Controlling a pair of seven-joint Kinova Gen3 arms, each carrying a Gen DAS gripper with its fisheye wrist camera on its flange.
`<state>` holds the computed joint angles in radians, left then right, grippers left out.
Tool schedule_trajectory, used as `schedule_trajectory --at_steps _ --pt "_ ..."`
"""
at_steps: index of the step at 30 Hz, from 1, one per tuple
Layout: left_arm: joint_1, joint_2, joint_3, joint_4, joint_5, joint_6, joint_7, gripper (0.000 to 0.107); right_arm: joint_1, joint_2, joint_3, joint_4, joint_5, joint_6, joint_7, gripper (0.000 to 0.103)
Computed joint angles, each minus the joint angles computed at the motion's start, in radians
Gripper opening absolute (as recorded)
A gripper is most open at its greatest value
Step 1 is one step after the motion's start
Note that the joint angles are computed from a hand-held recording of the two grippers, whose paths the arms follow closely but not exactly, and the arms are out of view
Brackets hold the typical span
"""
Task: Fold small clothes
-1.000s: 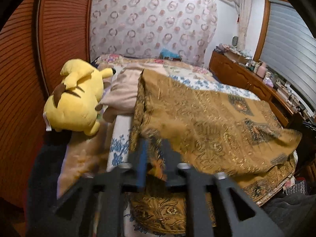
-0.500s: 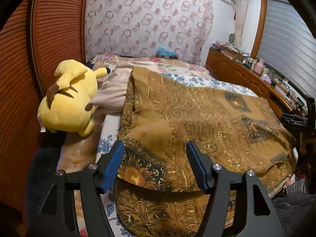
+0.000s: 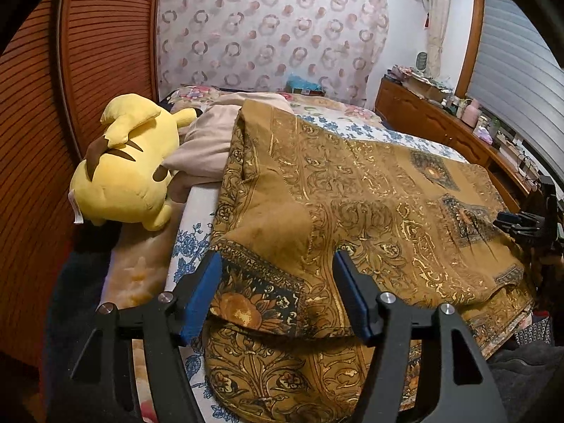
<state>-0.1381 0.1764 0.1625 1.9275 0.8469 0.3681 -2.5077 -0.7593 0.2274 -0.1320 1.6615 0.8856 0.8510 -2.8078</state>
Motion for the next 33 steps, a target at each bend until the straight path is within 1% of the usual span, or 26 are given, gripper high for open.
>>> schedule_trajectory --at_steps 5,8,12,17,20,22,24,25,26,27,28,30,31,33 --pt "0.019 -0.007 -0.011 0.006 -0.048 -0.026 0.047 0.066 0.007 0.003 0.004 0.010 -0.002 -0.024 -0.004 0.058" --pt "0.019 -0.007 -0.009 0.007 -0.069 -0.039 0.068 0.066 0.016 0.003 0.005 0.017 -0.006 -0.046 0.007 0.061" --pt "0.030 -0.006 -0.016 0.009 -0.132 -0.064 0.136 0.066 0.013 0.000 0.007 0.017 -0.008 -0.044 0.009 0.063" --pt "-0.024 0.004 0.019 0.013 -0.091 -0.053 0.104 0.066 0.013 0.000 0.007 0.016 -0.008 -0.045 0.007 0.063" --pt "-0.063 0.020 0.038 0.015 -0.025 -0.026 0.042 0.066 0.013 -0.001 0.007 0.017 -0.008 -0.046 0.008 0.063" --pt "-0.092 0.031 0.051 0.019 0.038 -0.003 -0.018 0.056 0.013 -0.001 0.007 0.019 -0.007 -0.046 0.006 0.063" --pt "-0.101 0.039 0.045 0.019 0.076 0.026 -0.060 0.040 0.014 -0.002 0.007 0.018 -0.009 -0.047 0.008 0.063" --pt "-0.096 0.038 0.038 0.020 0.086 0.026 -0.070 0.033 0.014 -0.002 0.007 0.020 -0.008 -0.048 0.007 0.063" --pt "-0.087 0.036 0.028 0.020 0.084 0.029 -0.070 0.014 0.014 -0.002 0.006 0.019 -0.009 -0.047 0.008 0.063" --pt "-0.088 0.033 0.023 0.021 0.093 0.040 -0.081 0.005 0.014 -0.002 0.006 0.019 -0.009 -0.047 0.009 0.063" --pt "-0.093 0.024 0.021 0.027 0.115 0.049 -0.107 0.003 0.014 -0.002 0.006 0.019 -0.009 -0.047 0.009 0.063" --pt "-0.102 0.002 0.008 0.035 0.151 0.091 -0.161 0.002 0.013 -0.002 0.005 0.017 -0.011 -0.042 0.011 0.063" --pt "-0.099 -0.017 -0.007 0.037 0.148 0.120 -0.167 0.002 0.015 -0.004 0.003 0.015 -0.018 -0.040 0.016 0.063" --pt "-0.083 -0.046 -0.044 0.031 0.109 0.169 -0.144 0.002 0.025 -0.014 -0.003 0.010 -0.050 -0.038 0.046 0.063"
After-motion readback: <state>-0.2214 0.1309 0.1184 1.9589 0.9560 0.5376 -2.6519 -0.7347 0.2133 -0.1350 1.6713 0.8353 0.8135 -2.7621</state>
